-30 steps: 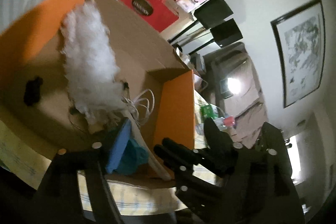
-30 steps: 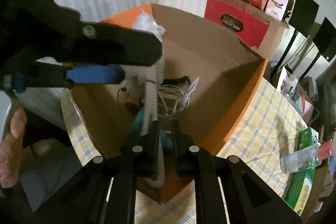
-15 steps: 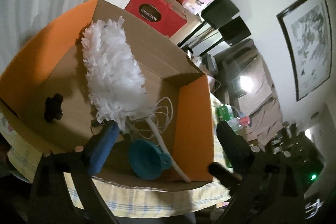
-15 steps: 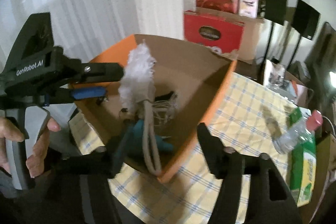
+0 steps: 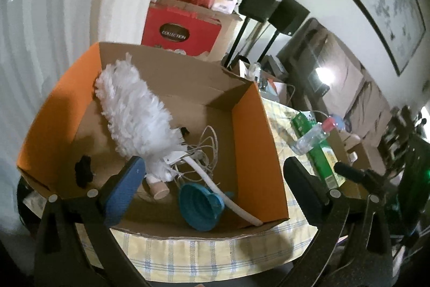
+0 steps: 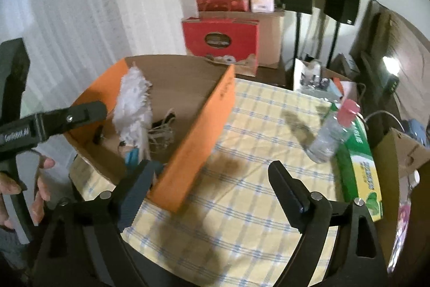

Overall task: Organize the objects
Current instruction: 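Withdraw the right tool and lower it toward the DARLIE toothpaste box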

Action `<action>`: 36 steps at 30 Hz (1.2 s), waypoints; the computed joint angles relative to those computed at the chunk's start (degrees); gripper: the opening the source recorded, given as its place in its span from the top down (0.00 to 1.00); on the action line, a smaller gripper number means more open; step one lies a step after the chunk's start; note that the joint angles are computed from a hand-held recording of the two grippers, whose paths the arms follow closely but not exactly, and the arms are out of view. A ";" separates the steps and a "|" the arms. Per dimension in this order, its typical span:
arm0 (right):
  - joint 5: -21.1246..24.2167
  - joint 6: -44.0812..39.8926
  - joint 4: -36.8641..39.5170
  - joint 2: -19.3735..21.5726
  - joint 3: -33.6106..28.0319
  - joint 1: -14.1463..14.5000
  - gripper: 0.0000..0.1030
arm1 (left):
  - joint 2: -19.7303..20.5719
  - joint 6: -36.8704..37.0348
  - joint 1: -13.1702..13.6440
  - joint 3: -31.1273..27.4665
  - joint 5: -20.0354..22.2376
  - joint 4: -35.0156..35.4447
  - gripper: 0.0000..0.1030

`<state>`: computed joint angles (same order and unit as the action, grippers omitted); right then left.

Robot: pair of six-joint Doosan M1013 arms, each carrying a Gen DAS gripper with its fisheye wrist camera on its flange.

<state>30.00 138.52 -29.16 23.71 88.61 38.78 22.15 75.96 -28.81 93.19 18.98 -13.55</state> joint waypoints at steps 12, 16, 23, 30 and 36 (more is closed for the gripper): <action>1.15 16.10 -10.51 -3.22 4.48 -0.51 0.03 | -0.30 -8.15 -3.60 -1.25 1.00 15.23 0.00; 2.71 21.48 -13.46 -3.98 5.79 -0.68 0.03 | -0.08 -9.15 -4.87 -1.47 1.15 18.30 0.00; 2.47 28.30 -16.34 -5.74 8.59 -1.42 0.03 | 0.55 -7.54 -6.46 -2.23 1.53 18.91 0.00; 2.55 34.06 -19.10 -7.71 11.66 -2.20 0.03 | 1.92 -3.84 -7.84 -4.20 2.37 16.26 0.00; 5.71 35.66 -20.48 -9.04 13.80 -3.09 0.03 | 3.77 6.15 -8.37 -6.56 3.86 6.14 0.00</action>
